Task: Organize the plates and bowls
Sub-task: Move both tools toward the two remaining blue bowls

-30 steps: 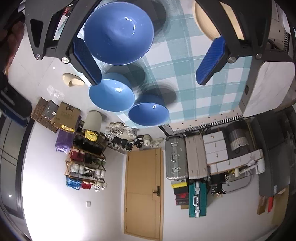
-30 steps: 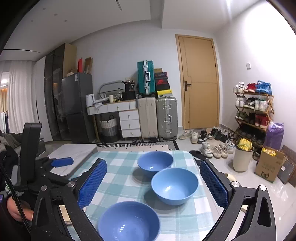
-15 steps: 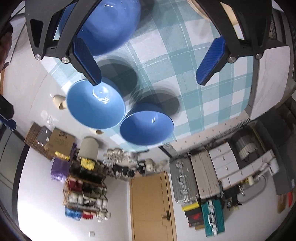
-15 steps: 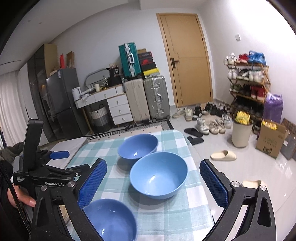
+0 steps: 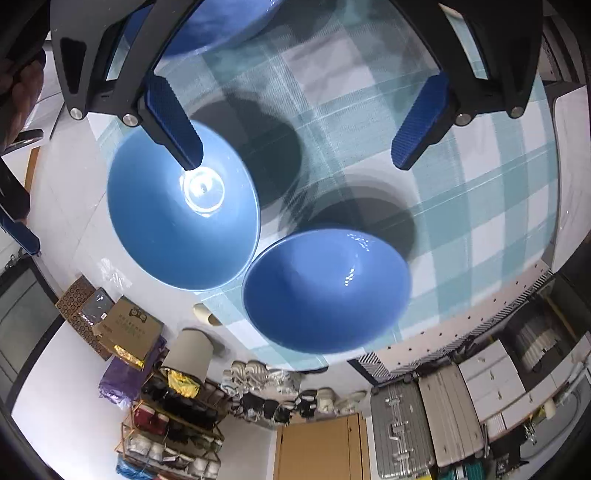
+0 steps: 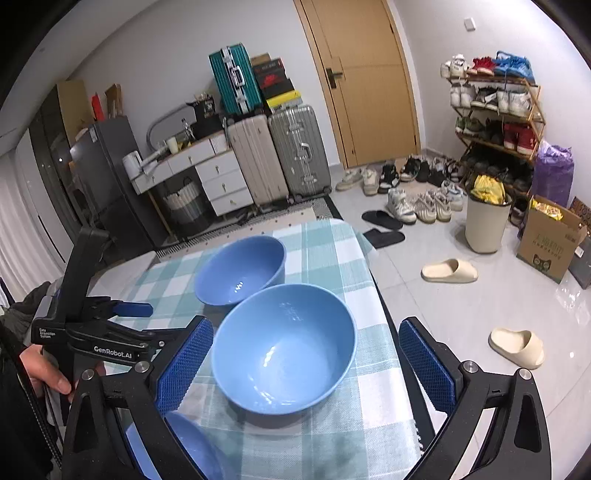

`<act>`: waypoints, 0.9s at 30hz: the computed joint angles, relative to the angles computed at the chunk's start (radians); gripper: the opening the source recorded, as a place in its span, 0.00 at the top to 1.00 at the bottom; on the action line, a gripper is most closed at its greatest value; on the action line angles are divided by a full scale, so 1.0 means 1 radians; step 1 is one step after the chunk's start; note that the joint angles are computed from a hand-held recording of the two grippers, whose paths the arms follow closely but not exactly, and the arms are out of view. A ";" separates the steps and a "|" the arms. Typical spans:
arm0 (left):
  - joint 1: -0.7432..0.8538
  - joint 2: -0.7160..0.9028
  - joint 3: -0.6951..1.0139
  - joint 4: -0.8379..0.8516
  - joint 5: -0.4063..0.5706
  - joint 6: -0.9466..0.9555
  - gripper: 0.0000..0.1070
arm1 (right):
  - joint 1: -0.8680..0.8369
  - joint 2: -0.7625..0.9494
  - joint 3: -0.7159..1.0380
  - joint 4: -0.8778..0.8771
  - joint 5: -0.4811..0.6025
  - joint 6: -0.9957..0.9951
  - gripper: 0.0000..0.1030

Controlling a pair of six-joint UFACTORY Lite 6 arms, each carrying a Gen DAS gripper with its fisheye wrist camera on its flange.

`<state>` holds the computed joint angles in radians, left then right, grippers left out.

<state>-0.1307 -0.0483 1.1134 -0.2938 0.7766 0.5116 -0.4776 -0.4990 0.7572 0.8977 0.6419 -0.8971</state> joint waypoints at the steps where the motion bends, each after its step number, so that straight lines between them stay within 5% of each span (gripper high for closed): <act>1: -0.015 0.010 0.003 0.014 -0.008 -0.018 0.04 | 0.005 0.046 0.016 0.009 -0.016 -0.013 0.01; 19: -0.112 0.253 0.131 0.037 -0.021 -0.080 0.07 | 0.057 0.538 0.208 0.042 -0.121 -0.072 0.01; 25: -0.129 0.276 0.143 0.044 -0.031 -0.083 0.19 | 0.067 0.603 0.229 0.055 -0.119 -0.065 0.01; 27: -0.130 0.292 0.157 0.041 -0.024 -0.082 0.34 | 0.073 0.603 0.228 0.048 -0.120 -0.055 0.01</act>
